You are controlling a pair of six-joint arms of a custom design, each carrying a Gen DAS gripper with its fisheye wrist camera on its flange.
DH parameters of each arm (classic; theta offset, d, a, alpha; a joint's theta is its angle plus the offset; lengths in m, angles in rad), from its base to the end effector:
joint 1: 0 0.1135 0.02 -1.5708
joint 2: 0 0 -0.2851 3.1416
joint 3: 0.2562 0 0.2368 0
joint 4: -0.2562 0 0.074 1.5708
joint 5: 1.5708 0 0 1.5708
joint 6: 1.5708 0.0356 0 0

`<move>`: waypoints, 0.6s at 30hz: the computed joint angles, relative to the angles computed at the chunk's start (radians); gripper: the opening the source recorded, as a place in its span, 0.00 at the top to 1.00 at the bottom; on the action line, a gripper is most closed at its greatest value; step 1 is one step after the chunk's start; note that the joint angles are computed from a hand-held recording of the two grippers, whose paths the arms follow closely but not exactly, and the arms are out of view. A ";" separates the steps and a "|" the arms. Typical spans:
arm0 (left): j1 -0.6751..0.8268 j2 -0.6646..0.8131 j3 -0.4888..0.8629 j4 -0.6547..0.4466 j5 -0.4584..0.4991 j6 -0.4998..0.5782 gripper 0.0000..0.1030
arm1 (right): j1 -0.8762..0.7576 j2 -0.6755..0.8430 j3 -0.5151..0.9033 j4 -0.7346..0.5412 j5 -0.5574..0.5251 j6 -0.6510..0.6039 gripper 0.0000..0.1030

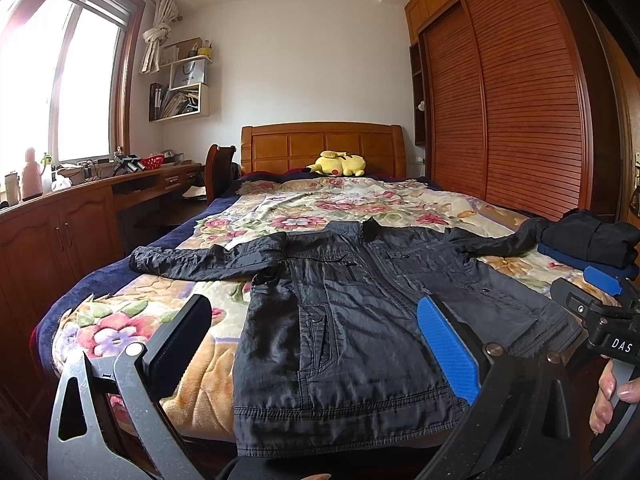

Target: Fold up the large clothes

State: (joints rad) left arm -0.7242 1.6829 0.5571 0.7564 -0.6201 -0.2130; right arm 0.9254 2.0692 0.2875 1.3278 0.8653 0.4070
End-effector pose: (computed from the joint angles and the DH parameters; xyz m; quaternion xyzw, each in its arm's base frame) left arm 0.2389 -0.1837 0.1787 0.0318 0.8037 -0.0185 0.5939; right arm 0.1746 0.1868 0.0848 0.0174 0.8012 0.0177 0.5979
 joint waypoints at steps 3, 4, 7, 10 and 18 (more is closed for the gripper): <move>0.003 -0.001 -0.001 -0.001 0.005 -0.004 0.00 | -0.003 -0.001 0.004 -0.006 -0.008 -0.003 0.00; 0.009 -0.001 0.006 -0.014 0.010 -0.004 0.00 | -0.007 0.000 0.008 -0.011 -0.013 -0.007 0.00; 0.039 0.008 0.041 -0.063 0.037 -0.002 0.00 | -0.024 -0.002 0.024 -0.029 -0.039 -0.024 0.00; 0.088 0.014 0.077 -0.102 0.083 0.009 0.00 | -0.060 -0.006 0.046 -0.038 -0.084 -0.060 0.00; 0.262 0.078 0.172 -0.152 0.219 0.082 0.00 | -0.192 0.007 0.198 -0.162 -0.281 -0.144 0.00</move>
